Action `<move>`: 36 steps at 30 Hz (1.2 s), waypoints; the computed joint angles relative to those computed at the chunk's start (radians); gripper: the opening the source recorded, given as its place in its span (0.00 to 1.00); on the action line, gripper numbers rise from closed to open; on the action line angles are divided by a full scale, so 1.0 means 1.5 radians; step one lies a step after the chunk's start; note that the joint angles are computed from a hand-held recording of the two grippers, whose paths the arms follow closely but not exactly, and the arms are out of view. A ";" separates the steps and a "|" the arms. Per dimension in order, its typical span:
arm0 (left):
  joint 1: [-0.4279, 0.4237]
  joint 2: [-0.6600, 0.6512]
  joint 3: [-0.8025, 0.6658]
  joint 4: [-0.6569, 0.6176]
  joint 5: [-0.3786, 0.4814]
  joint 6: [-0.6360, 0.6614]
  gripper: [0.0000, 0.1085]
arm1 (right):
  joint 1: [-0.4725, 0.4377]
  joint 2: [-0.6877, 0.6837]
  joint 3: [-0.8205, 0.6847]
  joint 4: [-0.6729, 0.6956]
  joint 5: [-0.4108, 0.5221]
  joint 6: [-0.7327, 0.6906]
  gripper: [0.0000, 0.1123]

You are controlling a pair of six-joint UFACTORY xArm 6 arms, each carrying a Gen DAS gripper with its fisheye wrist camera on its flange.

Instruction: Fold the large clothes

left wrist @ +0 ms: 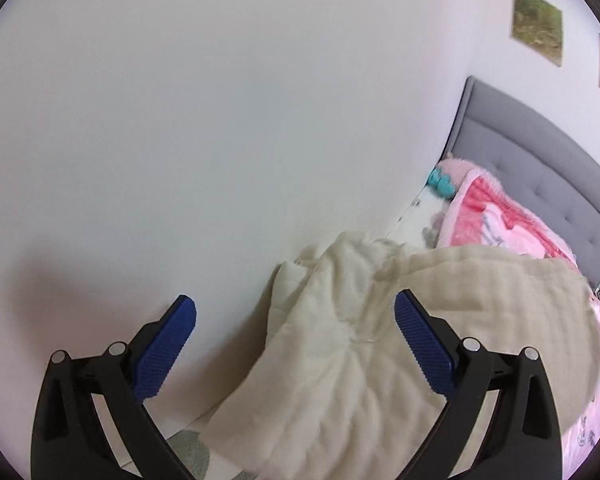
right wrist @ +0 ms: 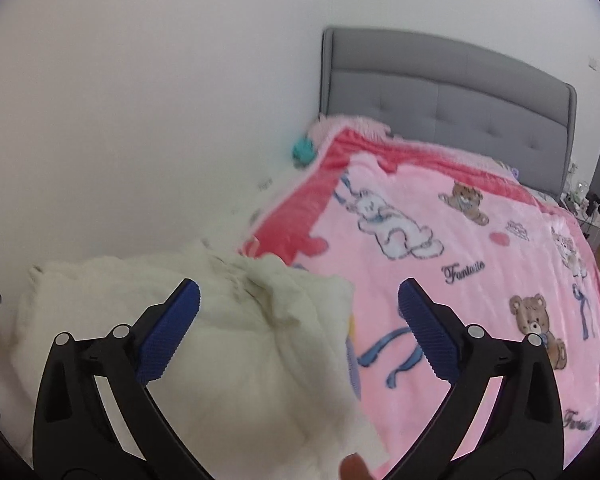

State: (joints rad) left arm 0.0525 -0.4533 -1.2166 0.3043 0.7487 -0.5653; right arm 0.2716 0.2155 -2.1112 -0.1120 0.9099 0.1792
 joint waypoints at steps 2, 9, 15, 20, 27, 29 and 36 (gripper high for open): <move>-0.030 -0.003 -0.044 0.052 0.063 -0.028 0.90 | 0.014 -0.050 0.038 -0.011 -0.010 0.010 0.85; -0.245 -0.029 -0.207 0.232 0.358 -0.098 0.90 | 0.097 -0.153 0.072 -0.160 0.055 0.055 0.85; -0.403 0.070 -0.421 0.293 0.542 -0.119 0.90 | 0.171 -0.216 0.050 -0.205 0.126 0.031 0.85; -0.526 0.131 -0.540 0.377 0.639 -0.103 0.90 | 0.229 -0.225 0.001 -0.254 0.185 0.000 0.85; -0.604 0.178 -0.619 0.439 0.682 -0.068 0.90 | 0.229 -0.243 -0.006 -0.230 0.199 -0.014 0.85; -0.603 0.183 -0.627 0.427 0.669 -0.067 0.90 | 0.231 -0.244 -0.002 -0.234 0.194 0.003 0.85; -0.545 0.191 -0.622 0.357 0.629 -0.054 0.90 | 0.210 -0.244 0.018 -0.211 0.193 0.053 0.85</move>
